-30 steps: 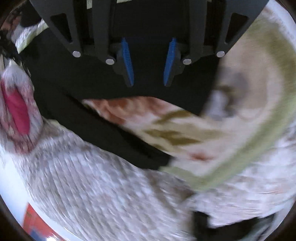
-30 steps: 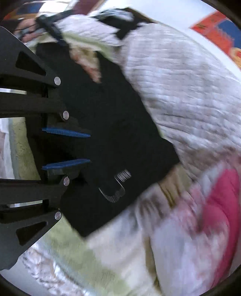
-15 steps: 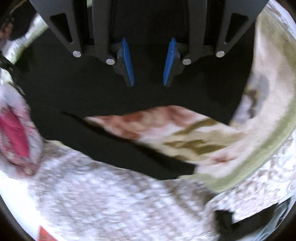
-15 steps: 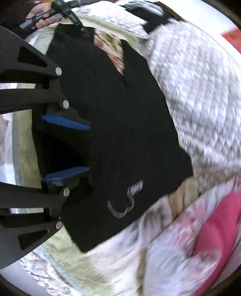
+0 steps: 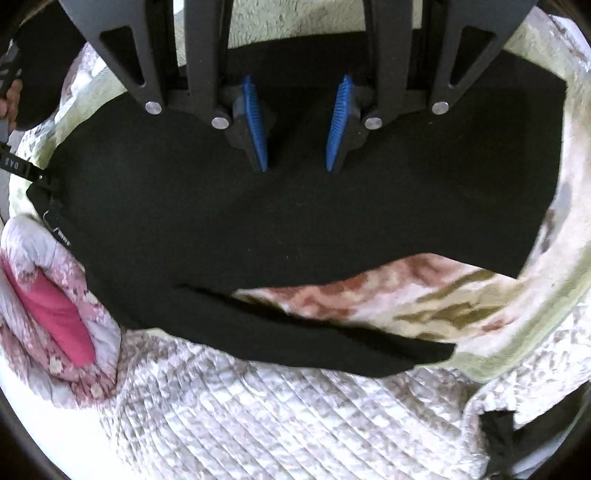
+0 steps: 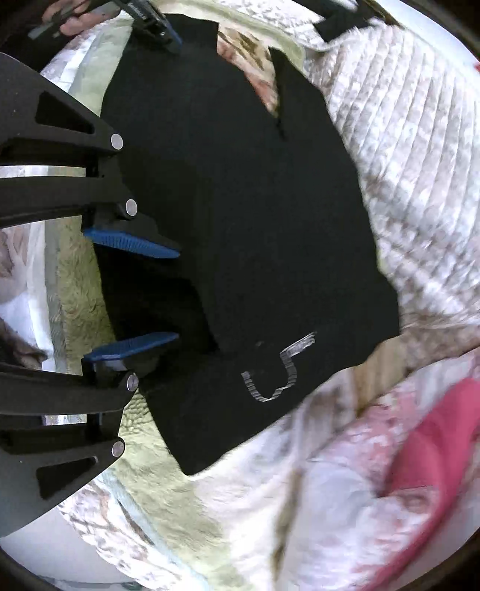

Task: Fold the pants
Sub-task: 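Open both tools and release the folded garment onto the blanket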

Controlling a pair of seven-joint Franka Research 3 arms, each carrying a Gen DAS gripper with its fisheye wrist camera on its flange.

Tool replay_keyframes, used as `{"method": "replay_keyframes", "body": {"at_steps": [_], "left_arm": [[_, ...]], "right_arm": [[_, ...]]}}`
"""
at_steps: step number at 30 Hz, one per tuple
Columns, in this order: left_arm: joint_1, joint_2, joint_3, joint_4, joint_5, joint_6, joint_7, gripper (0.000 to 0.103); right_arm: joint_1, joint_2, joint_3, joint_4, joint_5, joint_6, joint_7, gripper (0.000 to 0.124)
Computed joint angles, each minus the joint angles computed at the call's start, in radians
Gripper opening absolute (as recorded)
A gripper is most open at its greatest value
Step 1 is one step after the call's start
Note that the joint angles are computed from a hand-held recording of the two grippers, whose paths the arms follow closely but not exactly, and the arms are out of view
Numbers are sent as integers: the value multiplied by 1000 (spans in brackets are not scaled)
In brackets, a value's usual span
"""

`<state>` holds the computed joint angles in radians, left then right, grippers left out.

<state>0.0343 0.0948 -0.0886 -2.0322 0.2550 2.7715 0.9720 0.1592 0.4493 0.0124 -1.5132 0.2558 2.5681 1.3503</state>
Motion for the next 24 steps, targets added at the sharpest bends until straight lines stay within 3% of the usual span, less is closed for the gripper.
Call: {"method": "replay_keyframes", "body": {"at_steps": [5, 7, 9, 10, 13, 19, 24], "left_arm": [[-1, -26, 19, -18, 106, 6, -109, 36], [3, -11, 20, -2, 115, -34, -118, 36], [8, 15, 13, 18, 86, -83, -83, 36], [7, 18, 18, 6, 105, -57, -96, 36], [1, 15, 20, 21, 148, -80, -112, 36], [10, -23, 19, -2, 138, -42, -132, 36], [8, -38, 5, -3, 93, -43, -87, 36]], "right_arm": [[-27, -11, 60, -4, 95, 31, -122, 42], [-16, 13, 50, 27, 91, -9, -114, 42], [2, 58, 26, 85, 50, -103, -83, 42], [7, 62, 18, 87, 40, -116, -71, 42], [-12, 32, 41, 43, 82, -70, -109, 42], [-24, -4, 64, -2, 145, -13, -180, 43], [-13, 4, 58, 5, 147, -36, -183, 43]]}}
